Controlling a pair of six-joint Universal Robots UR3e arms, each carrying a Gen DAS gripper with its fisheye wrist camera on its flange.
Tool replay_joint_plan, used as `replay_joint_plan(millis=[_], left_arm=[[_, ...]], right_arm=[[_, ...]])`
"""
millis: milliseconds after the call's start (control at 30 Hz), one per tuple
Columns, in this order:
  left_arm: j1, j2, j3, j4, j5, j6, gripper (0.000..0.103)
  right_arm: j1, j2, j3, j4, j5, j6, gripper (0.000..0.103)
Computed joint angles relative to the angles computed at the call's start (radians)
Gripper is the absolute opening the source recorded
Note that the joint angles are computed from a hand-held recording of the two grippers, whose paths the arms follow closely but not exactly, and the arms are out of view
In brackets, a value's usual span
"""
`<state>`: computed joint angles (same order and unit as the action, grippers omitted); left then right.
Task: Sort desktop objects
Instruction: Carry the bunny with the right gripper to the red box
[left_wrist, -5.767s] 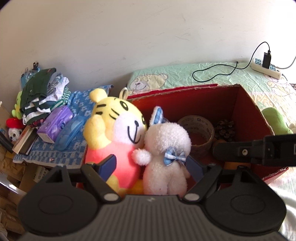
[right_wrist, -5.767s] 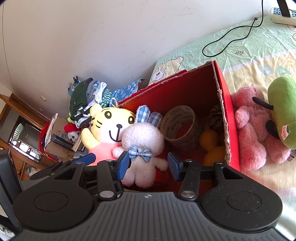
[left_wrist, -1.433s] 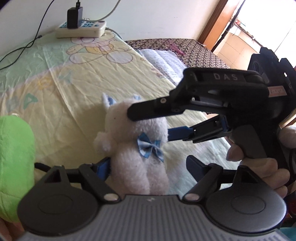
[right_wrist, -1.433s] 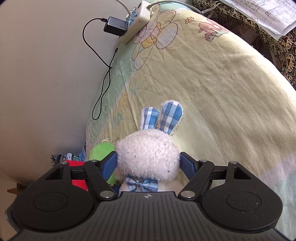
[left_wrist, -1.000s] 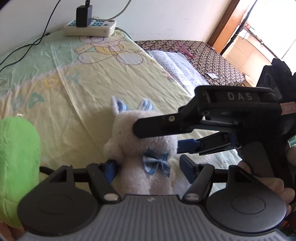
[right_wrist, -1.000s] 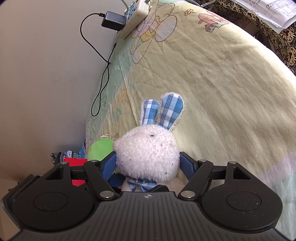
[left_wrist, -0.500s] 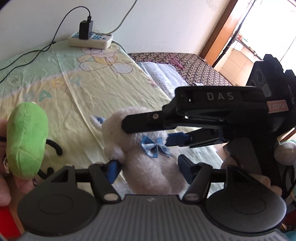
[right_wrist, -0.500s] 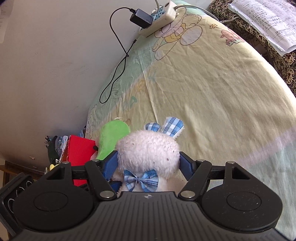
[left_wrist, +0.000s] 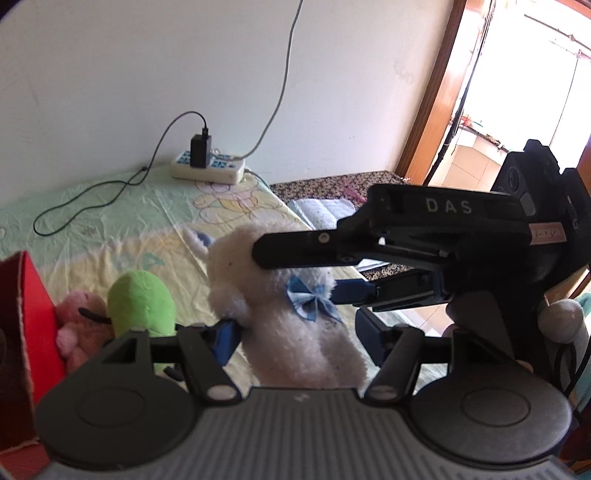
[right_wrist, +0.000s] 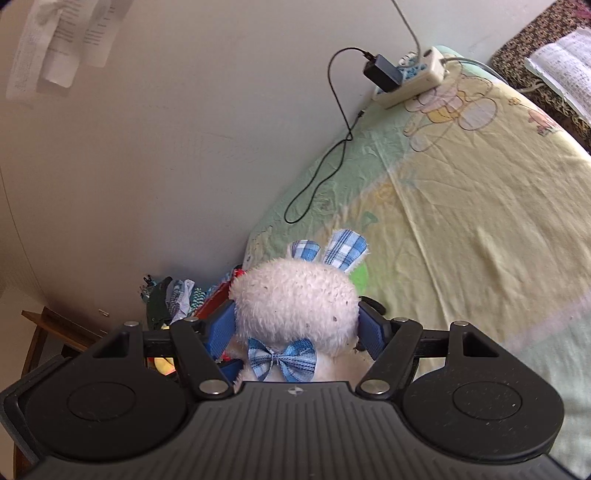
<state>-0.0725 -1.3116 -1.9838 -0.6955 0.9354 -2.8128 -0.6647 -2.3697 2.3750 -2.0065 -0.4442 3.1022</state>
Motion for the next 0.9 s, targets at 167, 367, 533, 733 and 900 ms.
replay_joint_plan(millis=[167,367,533,733,900], left_arm=[[0.225,0.187,-0.043,-0.173,-0.142,0.173,0.067],[0.544,0.328,-0.025,-0.485,-0.301,0.464,0.07],[0.74,0.333,0.015,-0.676,-0.349,0.672,0.07],[0.834,0.26,0.033,-0.73,-0.308,0.794,0.07],[0.849,0.181,0.005,-0.676,-0.239,0.864,0.07]], right_arm=[[0.278,0.275,0.004,-0.759,-0.124,0.476,0.071],[0.654,0.679,-0.238,-1.177,-0.401,0.714,0.072],[0.854,0.907,-0.481,-1.18,-0.543,0.696,0.072],[0.977,1.105,-0.701,-1.106,-0.625,0.685,0.071],[1.054,1.175,-0.826,-0.954,-0.715,0.608,0.071]])
